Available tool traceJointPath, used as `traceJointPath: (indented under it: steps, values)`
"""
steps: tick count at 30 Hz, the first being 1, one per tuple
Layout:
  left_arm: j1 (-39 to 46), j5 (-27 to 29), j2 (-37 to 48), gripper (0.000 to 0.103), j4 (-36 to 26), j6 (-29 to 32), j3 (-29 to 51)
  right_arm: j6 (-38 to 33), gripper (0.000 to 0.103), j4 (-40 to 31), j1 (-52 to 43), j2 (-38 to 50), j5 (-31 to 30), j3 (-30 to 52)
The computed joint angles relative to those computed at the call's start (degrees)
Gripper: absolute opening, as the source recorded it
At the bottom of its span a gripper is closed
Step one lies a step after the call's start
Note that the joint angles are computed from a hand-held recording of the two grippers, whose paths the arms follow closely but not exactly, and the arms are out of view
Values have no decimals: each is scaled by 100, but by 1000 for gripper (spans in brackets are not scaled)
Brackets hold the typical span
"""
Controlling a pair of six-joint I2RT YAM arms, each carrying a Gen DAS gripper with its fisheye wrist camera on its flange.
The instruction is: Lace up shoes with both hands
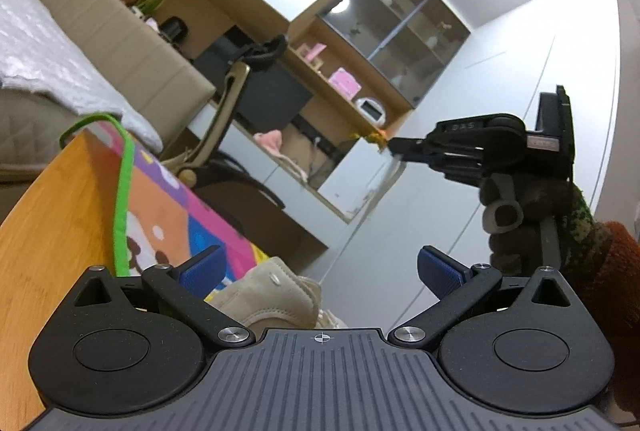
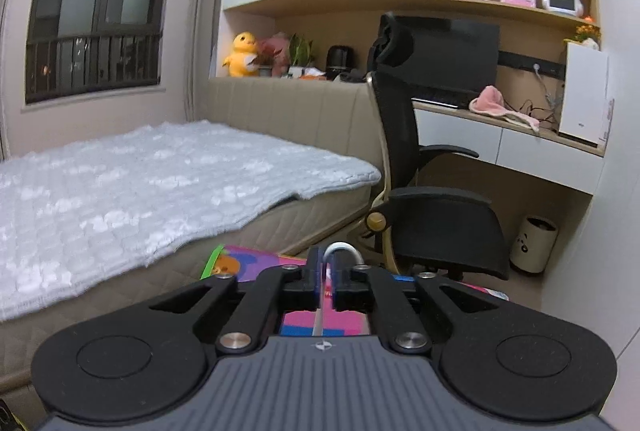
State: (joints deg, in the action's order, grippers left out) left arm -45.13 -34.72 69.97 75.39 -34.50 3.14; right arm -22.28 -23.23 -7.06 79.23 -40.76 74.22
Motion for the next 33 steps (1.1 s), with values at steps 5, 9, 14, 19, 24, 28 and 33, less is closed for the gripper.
traceJointPath:
  steps: [5,9,14,19,24,28,33]
  values:
    - [272,444,-319,103,-693,-300,104,-641,63,-872,-834,568,-415,347]
    - [446,666,-515,103,-1133,-562,150,-1565,72,-1798,-1649,1228,-508,357]
    - [1130,1521,-1010,103,-2352,-1355,324,-2524,80,-2168,-2352,1794,-574,41]
    - [1620,1687,-1531,103,-3338,-1378,466,-4537,83,-2927,-2761,1187,-1206,-1260]
    - [2852,3388,-1433,103,-4127,-2069,763,-7705,83,-3727,-2786,26,-2476,-3048]
    - [3986,5649,-780,103,-4110,-1992,1282,-8450,83,-4714,-1923,158,-2262,-3185]
    - [5006,7782,739,103,-3428,-1798,1995,-5849,84,-3074,-626,-159,-2389,-3196]
